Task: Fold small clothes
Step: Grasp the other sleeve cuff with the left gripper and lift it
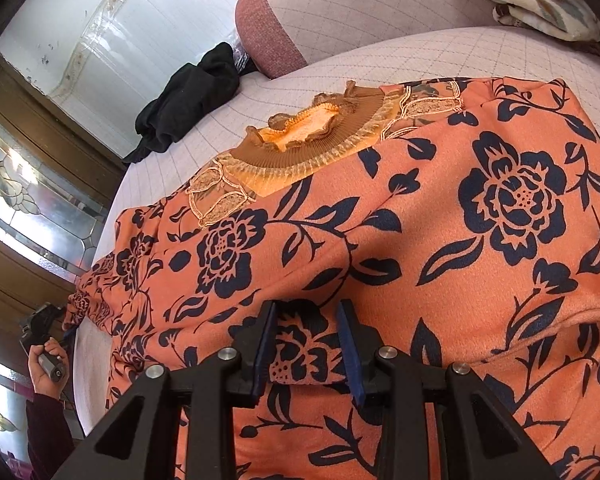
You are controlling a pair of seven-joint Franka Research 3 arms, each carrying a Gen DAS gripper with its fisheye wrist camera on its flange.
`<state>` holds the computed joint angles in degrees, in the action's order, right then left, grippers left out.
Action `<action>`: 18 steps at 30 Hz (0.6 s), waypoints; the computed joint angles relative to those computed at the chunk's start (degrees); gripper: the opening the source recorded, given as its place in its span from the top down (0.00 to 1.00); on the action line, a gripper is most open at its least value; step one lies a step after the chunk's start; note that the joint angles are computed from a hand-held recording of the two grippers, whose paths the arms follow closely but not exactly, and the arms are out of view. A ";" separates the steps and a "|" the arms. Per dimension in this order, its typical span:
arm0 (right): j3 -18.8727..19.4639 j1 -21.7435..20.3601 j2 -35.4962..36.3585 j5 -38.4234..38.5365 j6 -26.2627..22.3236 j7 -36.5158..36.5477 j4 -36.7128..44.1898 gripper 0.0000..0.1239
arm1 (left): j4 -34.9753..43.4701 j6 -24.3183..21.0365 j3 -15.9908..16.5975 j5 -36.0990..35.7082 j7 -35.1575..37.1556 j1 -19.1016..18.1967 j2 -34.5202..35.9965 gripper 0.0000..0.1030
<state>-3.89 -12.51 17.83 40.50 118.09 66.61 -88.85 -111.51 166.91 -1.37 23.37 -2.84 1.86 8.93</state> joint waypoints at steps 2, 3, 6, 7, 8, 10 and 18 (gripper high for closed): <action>0.02 -0.11 0.13 0.16 -0.14 -0.09 0.13 0.72 | 0.59 -0.64 1.05 3.25 -2.97 -1.19 -0.20 0.94; 0.02 -0.14 0.18 0.17 -0.21 -0.04 0.19 0.72 | 1.36 -1.28 0.97 4.57 -2.92 -1.48 -0.40 0.95; -0.02 -0.09 0.28 -0.07 -0.38 0.56 0.44 0.72 | 5.49 -3.18 0.43 9.82 -1.67 -2.71 -0.94 0.95; -0.04 -0.06 0.30 -0.18 -0.42 0.83 0.51 0.72 | 7.33 -4.07 -0.04 11.70 -0.85 -3.33 -1.14 0.95; -0.05 -0.02 0.27 -0.30 -0.42 1.07 0.54 0.72 | 9.28 -4.87 -0.81 12.81 0.75 -3.91 -1.20 0.95; -0.09 0.17 0.12 -0.90 -0.23 1.30 0.54 0.72 | 13.29 -5.29 -2.85 12.81 5.78 -5.04 -0.88 0.95; -0.31 0.26 -1.55 -1.00 2.12 0.57 -0.28 0.72 | 34.88 -8.89 -12.17 3.29 34.10 -13.74 9.52 0.95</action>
<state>-4.20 -12.25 16.28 39.50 120.21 67.18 -89.14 -76.63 158.02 -13.54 26.66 31.27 -11.88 18.45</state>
